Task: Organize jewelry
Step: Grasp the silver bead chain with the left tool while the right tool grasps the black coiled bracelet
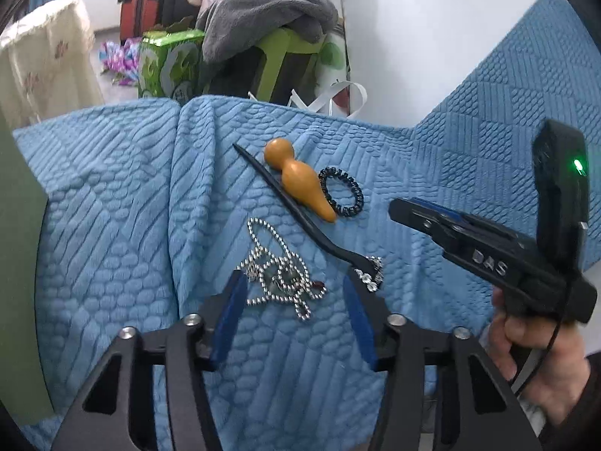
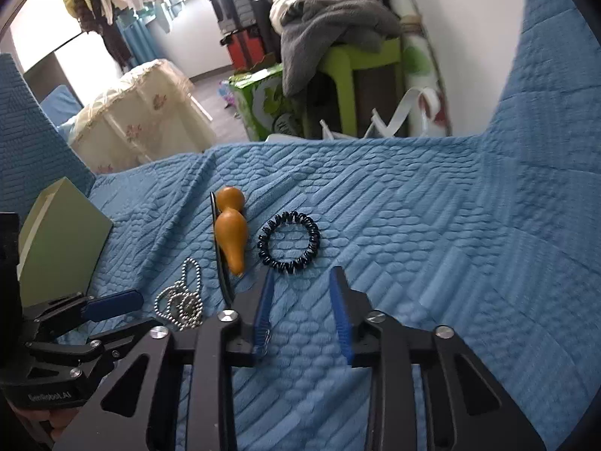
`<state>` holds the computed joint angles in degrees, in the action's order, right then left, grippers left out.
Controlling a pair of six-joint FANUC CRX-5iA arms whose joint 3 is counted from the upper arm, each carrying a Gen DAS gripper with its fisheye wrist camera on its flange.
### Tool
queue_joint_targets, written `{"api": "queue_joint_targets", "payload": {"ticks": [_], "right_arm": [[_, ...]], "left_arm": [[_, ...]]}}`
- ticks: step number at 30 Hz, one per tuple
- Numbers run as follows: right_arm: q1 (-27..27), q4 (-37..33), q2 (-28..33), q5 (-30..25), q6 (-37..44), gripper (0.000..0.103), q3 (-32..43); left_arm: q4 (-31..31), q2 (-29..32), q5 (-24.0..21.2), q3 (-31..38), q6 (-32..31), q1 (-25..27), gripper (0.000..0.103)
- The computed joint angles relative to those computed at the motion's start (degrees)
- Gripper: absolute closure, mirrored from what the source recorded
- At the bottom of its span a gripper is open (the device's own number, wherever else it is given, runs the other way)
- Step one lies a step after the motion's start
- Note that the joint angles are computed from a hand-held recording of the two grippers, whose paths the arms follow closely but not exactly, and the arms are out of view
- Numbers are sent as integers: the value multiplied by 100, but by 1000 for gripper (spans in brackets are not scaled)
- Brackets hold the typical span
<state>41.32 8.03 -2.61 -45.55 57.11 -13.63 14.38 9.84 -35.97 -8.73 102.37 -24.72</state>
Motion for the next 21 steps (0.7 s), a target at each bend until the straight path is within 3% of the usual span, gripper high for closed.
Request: {"api": "queue_joint_targets", "payload": {"ticks": [5, 11, 13, 16, 18, 21], "right_arm": [[-164, -221, 399, -4, 423, 83, 290], [-132, -17, 796, -71, 607, 84, 510], [-115, 125, 877, -82, 567, 85, 507], [-84, 289, 901, 55, 522, 87, 444], [-43, 376, 916, 55, 570, 95, 425], [-38, 296, 940, -68, 693, 96, 503]], "left_arm": [[-157, 137, -36, 140, 16, -16, 53], [-337, 245, -124, 242, 117, -4, 53], [-402, 290, -149, 304, 111, -23, 59], [-513, 363, -230, 407, 108, -78, 60], [-742, 397, -295, 514, 270, -149, 60], [-1146, 457, -391, 701, 658, -280, 60]]}}
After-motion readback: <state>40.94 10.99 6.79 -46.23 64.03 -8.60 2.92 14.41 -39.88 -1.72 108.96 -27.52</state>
